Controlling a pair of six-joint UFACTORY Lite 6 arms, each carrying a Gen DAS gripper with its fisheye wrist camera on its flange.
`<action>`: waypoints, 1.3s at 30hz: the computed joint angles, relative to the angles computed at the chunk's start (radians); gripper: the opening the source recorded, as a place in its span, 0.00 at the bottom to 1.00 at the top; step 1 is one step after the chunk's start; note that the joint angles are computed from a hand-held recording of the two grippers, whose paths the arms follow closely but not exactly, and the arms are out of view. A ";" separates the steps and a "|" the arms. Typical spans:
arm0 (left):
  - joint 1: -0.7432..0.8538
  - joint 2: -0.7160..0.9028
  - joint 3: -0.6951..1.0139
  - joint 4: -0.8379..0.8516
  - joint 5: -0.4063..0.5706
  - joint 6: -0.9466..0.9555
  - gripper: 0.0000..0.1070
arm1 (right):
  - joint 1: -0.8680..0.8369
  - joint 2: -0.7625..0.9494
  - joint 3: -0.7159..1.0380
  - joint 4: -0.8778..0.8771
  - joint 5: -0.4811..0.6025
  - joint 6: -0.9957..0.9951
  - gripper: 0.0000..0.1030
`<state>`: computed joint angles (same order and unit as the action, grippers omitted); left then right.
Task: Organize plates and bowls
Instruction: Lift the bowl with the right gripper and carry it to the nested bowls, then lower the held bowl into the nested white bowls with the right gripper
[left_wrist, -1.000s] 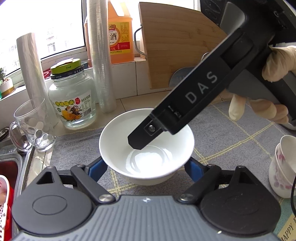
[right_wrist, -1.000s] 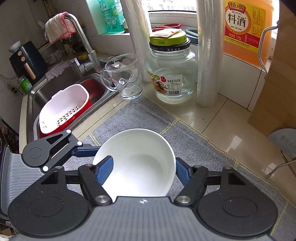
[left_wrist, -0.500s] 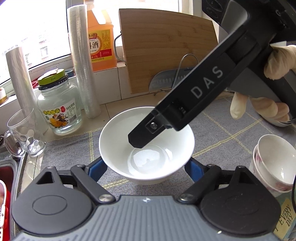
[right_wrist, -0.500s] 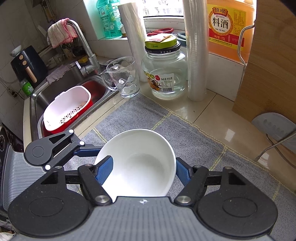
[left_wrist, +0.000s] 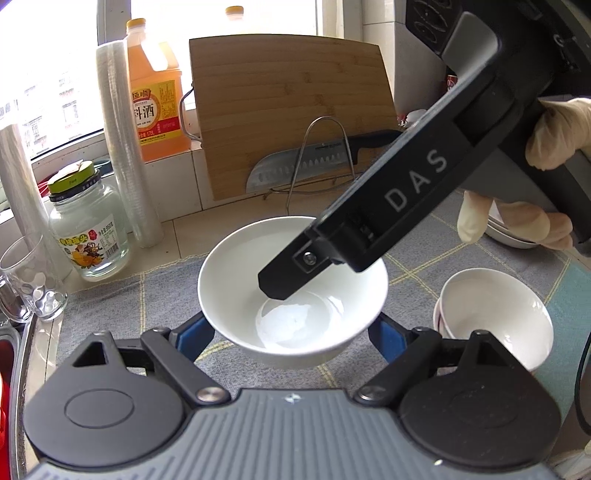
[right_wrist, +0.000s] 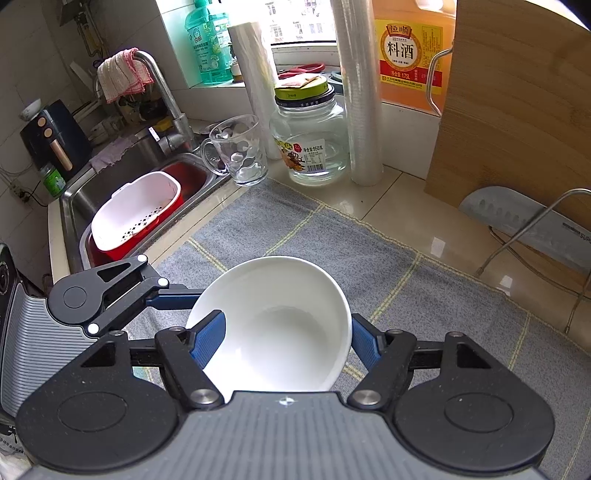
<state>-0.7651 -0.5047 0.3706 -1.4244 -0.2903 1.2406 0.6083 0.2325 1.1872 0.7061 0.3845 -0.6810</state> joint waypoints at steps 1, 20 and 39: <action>-0.022 0.000 0.003 -0.029 -0.013 0.019 0.83 | -0.002 -0.022 -0.024 0.003 -0.005 -0.004 0.75; -0.300 0.020 0.052 -0.184 -0.149 0.076 0.84 | -0.023 -0.408 -0.373 -0.110 -0.040 0.153 0.77; -0.407 0.096 0.119 -0.154 -0.109 0.075 0.84 | -0.027 -0.767 -0.623 -0.457 0.013 0.587 0.77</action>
